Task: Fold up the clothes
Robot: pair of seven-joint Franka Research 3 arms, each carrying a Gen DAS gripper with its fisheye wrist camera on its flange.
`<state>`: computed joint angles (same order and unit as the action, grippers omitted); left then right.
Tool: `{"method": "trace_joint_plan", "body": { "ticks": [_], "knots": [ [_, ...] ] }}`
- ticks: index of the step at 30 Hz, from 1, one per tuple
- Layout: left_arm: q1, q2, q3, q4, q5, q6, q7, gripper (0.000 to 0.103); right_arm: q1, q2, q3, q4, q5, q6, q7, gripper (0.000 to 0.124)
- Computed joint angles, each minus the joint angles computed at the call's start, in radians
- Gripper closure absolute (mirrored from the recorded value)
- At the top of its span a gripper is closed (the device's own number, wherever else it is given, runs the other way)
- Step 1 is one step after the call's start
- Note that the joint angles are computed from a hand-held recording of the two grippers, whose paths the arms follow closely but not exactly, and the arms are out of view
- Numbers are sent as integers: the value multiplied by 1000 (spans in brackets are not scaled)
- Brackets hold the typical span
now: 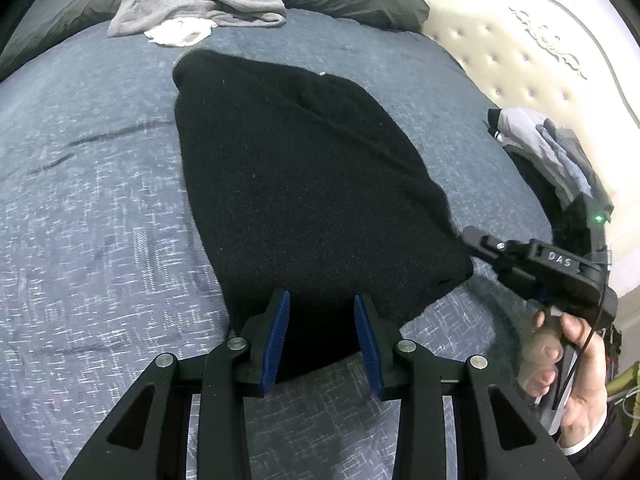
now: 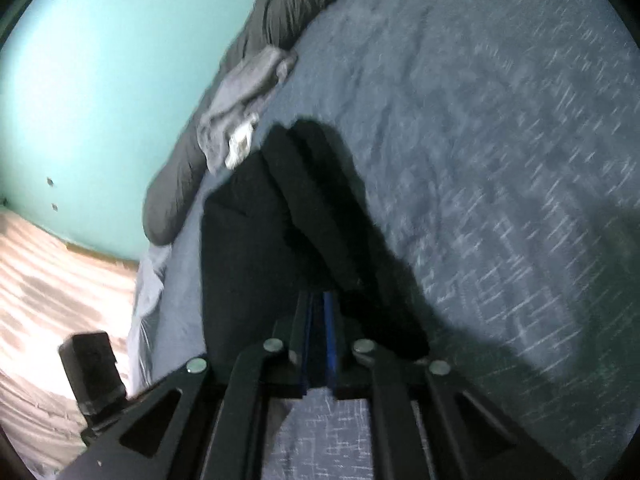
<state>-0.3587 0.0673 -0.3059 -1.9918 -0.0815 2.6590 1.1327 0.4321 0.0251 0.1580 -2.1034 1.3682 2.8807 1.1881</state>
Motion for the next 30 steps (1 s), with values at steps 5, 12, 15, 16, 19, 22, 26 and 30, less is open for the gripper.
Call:
{"method": "trace_joint_plan", "body": {
  "ticks": [5, 12, 15, 16, 19, 22, 26, 30],
  "knots": [
    [13, -52, 19, -54, 0, 34, -71, 66, -10, -8, -11, 12, 47, -35, -62, 85],
    [24, -92, 41, -115, -127, 65, -42, 64, -10, 15, -5, 46, -2, -81, -108, 85],
    [21, -87, 41, -116, -167, 60, -16, 63, -13, 40, -1, 62, -11, -101, -120, 85],
    [20, -83, 41, -114, -189, 57, -1, 63, -15, 43, 1, 60, -19, -105, -115, 88],
    [19, -71, 38, -110, -246, 44, 38, 63, -15, 41, 5, 51, -53, -97, -97, 106],
    [21, -63, 34, -111, -285, 52, 58, 62, -20, 28, 5, 44, -22, -107, -128, 115],
    [24, -63, 31, -112, -316, 51, 80, 62, -22, -2, -2, 23, 25, -112, -145, 117],
    [24, -61, 30, -106, -294, 33, 77, 60, -18, -22, -11, 3, 18, -108, -122, 118]
  ]
}}
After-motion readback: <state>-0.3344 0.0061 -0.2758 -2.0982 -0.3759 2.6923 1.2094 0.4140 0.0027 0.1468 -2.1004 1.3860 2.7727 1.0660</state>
